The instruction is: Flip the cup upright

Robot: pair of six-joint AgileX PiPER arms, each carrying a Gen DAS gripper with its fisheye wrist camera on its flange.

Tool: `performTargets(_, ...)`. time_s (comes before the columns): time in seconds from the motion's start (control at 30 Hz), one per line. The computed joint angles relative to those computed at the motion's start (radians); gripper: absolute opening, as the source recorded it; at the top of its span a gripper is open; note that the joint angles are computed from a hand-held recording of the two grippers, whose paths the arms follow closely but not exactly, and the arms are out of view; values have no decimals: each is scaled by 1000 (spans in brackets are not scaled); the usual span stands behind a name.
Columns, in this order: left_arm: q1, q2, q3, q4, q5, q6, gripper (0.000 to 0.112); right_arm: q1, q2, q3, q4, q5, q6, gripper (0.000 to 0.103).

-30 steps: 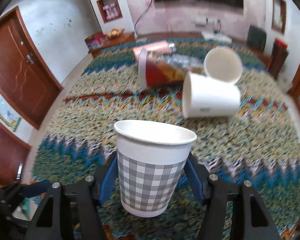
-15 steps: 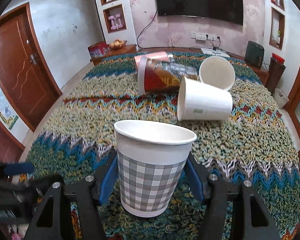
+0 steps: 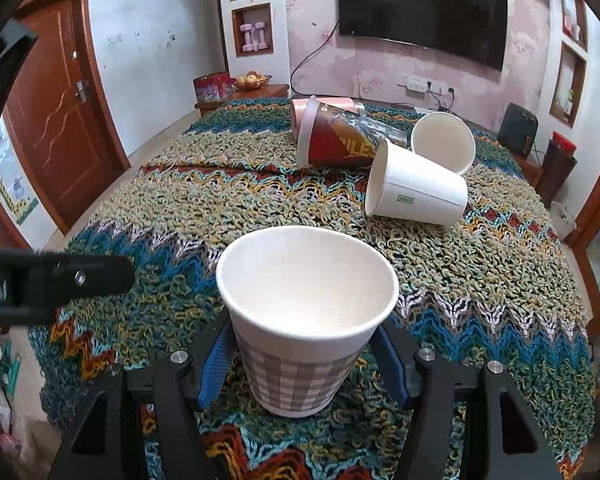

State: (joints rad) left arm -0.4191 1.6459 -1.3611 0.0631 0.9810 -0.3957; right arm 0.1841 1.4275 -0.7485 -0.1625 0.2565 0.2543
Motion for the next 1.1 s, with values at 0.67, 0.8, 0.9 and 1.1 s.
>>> performTargets(0.67,-29,-24,19,13,8,3,89,81,-44,33,-231,76,215,65)
performTargets(0.8,-29,-38,27,14,5,3,89,58,-50,34,-101,74,91,72)
performTargets(0.9,-29,-44,30,14,3,4,89,39,-67,42,4,65,-13,72)
performTargets(1.1,-38,-64,40,21,-4,1,89,40,-95,52,28,63,-29,76)
